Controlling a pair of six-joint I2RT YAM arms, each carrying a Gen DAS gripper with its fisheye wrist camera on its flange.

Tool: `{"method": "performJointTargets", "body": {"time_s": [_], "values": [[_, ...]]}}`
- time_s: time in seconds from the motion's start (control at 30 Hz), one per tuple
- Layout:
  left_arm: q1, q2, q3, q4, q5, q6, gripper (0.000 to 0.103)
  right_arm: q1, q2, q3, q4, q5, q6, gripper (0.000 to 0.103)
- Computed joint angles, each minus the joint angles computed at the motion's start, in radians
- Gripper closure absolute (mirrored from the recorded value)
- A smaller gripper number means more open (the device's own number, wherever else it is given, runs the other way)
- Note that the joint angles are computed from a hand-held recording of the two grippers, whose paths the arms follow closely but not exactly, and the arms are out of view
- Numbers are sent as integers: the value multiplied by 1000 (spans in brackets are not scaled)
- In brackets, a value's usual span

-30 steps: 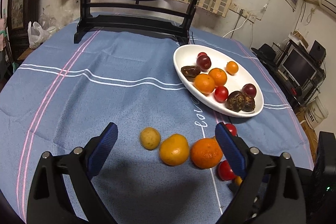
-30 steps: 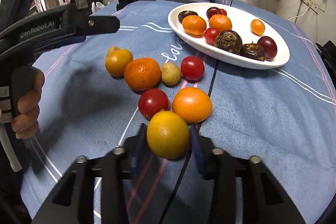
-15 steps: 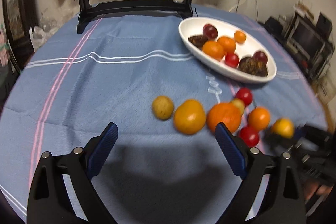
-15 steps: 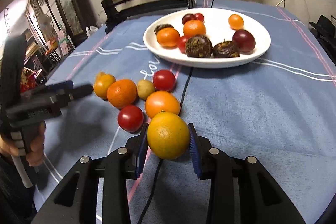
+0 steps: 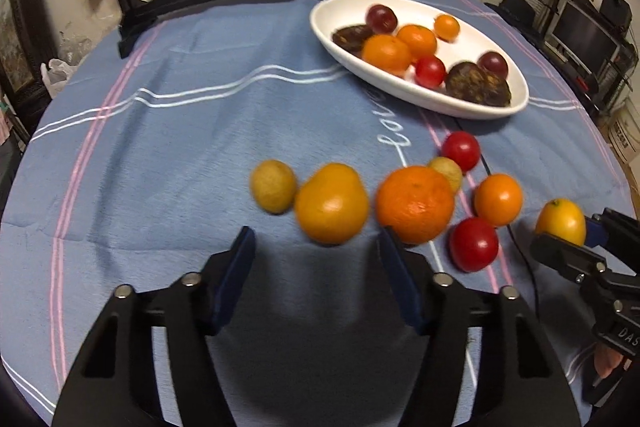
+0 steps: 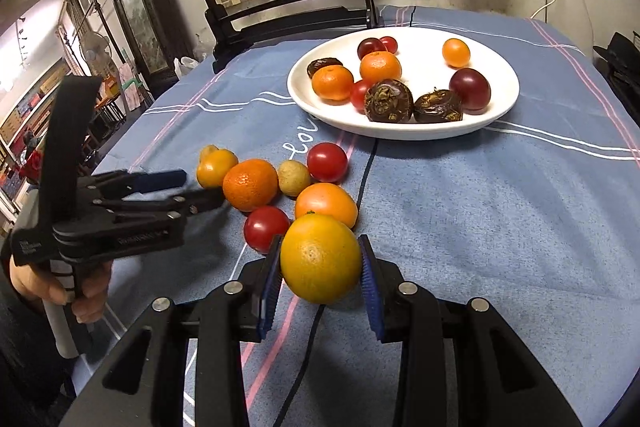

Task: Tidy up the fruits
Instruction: 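Grasp a large yellow-orange tangerine with the right tool while the left tool grasps another, then lower both tangerines onto the white plate and open both tools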

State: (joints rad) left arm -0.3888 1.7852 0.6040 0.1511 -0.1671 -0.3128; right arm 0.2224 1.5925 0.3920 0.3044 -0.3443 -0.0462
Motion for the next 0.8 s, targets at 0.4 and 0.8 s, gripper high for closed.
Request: {"method": "performJointTargets", "body": {"time_s": [0.4,0.8], "values": [[18,98,105,2,24,-11,67,15,-6,-6,-4,11,-3,66],[2,-137,12,-29,51,16,67,-42,-119,-29,-5,-11,36,66]]}}
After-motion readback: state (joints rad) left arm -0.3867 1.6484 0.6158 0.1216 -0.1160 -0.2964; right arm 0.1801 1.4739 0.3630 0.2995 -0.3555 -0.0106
